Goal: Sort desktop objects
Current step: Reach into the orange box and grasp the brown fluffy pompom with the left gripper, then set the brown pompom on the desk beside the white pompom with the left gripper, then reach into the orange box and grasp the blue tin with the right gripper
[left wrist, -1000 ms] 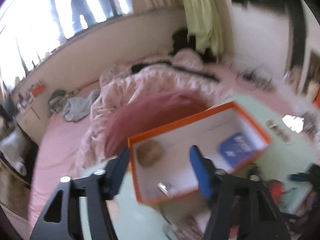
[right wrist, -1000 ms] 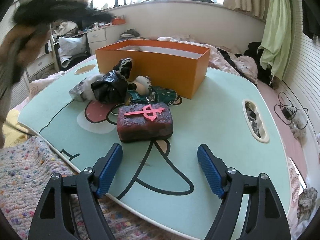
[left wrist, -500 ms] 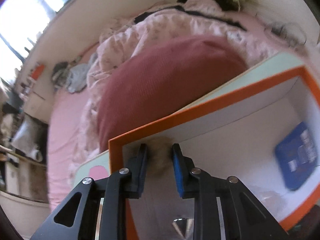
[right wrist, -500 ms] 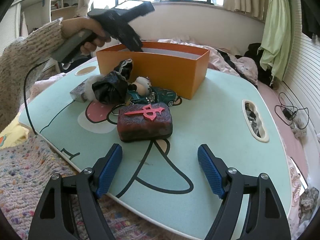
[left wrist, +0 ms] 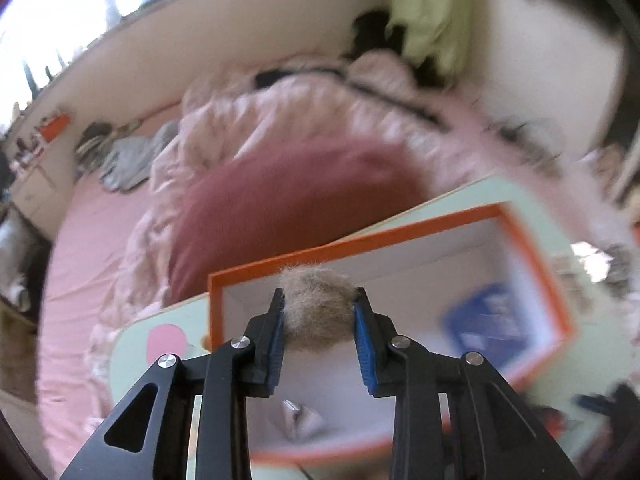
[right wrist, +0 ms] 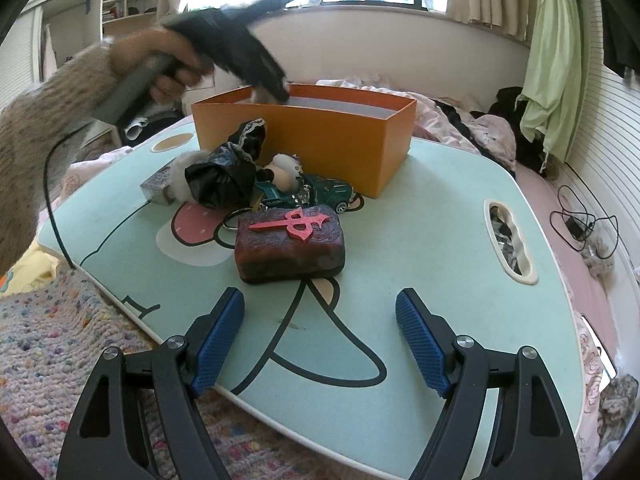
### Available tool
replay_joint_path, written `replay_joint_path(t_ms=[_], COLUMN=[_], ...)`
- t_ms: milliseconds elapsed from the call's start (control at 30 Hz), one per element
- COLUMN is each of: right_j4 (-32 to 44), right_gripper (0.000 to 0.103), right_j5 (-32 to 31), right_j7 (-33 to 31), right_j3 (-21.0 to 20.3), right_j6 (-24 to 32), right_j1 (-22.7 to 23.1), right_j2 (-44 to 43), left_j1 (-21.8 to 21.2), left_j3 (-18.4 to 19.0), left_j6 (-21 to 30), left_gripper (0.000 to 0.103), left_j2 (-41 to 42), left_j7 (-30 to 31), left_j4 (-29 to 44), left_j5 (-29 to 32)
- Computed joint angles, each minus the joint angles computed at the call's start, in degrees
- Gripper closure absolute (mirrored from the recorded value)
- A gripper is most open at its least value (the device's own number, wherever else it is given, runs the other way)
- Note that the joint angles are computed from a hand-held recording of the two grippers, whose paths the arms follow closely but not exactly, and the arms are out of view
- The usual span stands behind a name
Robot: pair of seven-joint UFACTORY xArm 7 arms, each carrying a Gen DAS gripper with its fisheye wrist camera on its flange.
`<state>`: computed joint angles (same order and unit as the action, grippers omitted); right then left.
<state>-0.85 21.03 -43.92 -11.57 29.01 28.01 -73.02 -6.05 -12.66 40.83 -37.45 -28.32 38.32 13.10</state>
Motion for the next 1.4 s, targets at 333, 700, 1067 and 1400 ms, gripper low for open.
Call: replay_joint_path(t_ms=[333, 700, 1067, 1400], right_j4=[0.08, 0.01, 7.14, 45.9], right_gripper=[0.025, 0.025, 0.025, 0.025], right_j5=[-0.07, -0.12, 0.77, 8.09], right_j7=[0.05, 0.14, 1.54, 12.57], right_j3=[-0.06, -0.05, -1.43, 3.1], right_j6=[0.01, -0.21, 6.77, 25.93], right_j1=[0.05, 0.14, -1.28, 2.2], right_j2=[0.08, 0.13, 4.28, 41.37], left_j1=[-7.64, -7.98, -19.22, -23.65], left_j3=[-0.16, -5.96, -13.53, -12.81], left_j6=[0.4, 1.72, 15.76, 10.3], left_gripper=[0.072, 0.012, 0.012, 0.0], left_j2=[-18.46, -36.85, -37.78, -37.76], left_j7=[-2.43, -9.21, -17.87, -25.57], left_j4=[-14.1, -23.63, -26.39, -30.12], left_j5=[-10.68, -8.86, -7.86, -4.91])
